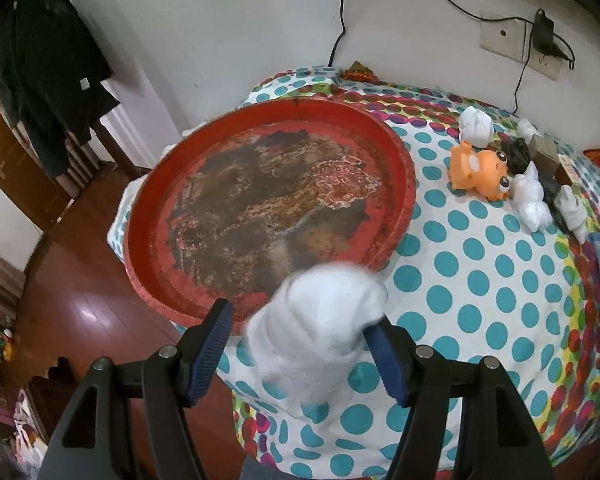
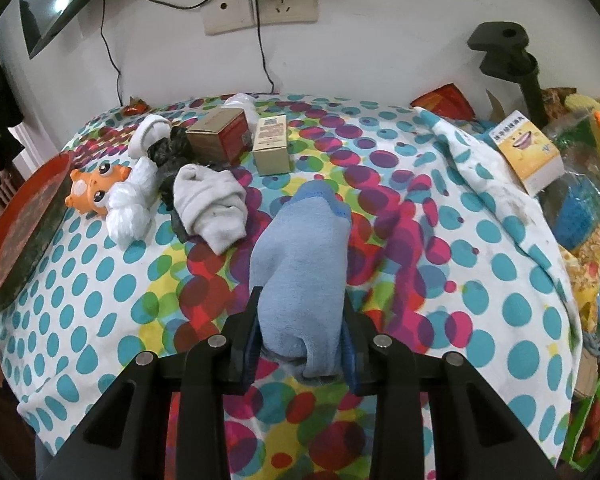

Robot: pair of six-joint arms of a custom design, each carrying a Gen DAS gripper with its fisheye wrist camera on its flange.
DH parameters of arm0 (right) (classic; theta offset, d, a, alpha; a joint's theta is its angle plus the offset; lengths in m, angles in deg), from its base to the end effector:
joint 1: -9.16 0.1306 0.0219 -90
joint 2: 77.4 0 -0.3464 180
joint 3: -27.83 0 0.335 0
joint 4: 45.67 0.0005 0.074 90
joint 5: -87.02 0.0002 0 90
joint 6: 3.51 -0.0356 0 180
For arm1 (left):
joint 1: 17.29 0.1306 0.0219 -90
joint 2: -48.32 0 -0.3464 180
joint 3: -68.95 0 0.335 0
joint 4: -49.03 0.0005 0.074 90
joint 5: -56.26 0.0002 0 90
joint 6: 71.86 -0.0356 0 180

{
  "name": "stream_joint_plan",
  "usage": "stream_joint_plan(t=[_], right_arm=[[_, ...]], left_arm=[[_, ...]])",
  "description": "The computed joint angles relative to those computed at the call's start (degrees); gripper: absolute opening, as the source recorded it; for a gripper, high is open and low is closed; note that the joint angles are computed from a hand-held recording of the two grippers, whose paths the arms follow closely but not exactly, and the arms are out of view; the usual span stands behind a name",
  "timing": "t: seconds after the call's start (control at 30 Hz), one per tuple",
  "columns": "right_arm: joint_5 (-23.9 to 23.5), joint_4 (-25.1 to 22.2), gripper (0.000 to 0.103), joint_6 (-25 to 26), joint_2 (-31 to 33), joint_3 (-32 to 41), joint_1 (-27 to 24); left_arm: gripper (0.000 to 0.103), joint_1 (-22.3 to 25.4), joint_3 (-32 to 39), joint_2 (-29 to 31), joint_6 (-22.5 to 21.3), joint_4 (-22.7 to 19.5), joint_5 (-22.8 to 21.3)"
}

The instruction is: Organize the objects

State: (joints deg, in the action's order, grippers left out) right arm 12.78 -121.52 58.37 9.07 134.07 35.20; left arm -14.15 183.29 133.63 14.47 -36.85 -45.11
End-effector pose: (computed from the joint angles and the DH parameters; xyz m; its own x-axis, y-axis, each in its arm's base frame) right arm 0.3424 0.1560 0.4997 -0.7925 0.1176 -0.5984 0.0989 0.9930 0.0642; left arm 0.3450 0.0255 0.5471 -0.8446 0.0165 -0.5351 -0.1075 0.9739 0.1997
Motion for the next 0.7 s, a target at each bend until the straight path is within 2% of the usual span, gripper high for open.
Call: stream_joint_plan(t=[0.17, 0.23, 0.33, 0.43, 0.6, 0.67, 0.7], right_arm=[[0.2, -1.1, 0.031, -0.6, 0.3, 1.4, 0.4], [0.6, -2.3, 0.031, -0.5, 0.9, 2.9, 0.8], [1.5, -3.4, 0.031, 0.2, 1.6, 5.2, 1.4], [1.8, -3.3, 0.031, 0.9, 2.1, 6.6, 1.6], [0.3, -1.6, 0.031, 1.4, 3.8, 6.2, 1.9], [-0.1, -0.3, 0.031, 1.0, 3.7, 4.9, 2.6], [-0.3, 0.2, 0.031, 1.0, 3.6, 4.3, 3.0]], left_arm=[[0.068, -0.6, -0.2, 0.5, 0.8, 2.6, -0.1], [0.068, 0.6, -1.4, 0.4, 2.1, 7.2, 4.2], [0.068, 1.7, -1.7, 1.6, 5.1, 7.3, 7.4], [0.068, 2.4, -3.8, -0.2, 5.0, 5.8, 10.6], [0.068, 0.4, -10.5, -6.2, 6.9, 8.3, 8.1], [0.068, -1.2, -12.1, -6.8, 6.6, 8.3, 7.8], [0.068, -2.6, -12.4, -6.5, 6.1, 8.0, 6.2]])
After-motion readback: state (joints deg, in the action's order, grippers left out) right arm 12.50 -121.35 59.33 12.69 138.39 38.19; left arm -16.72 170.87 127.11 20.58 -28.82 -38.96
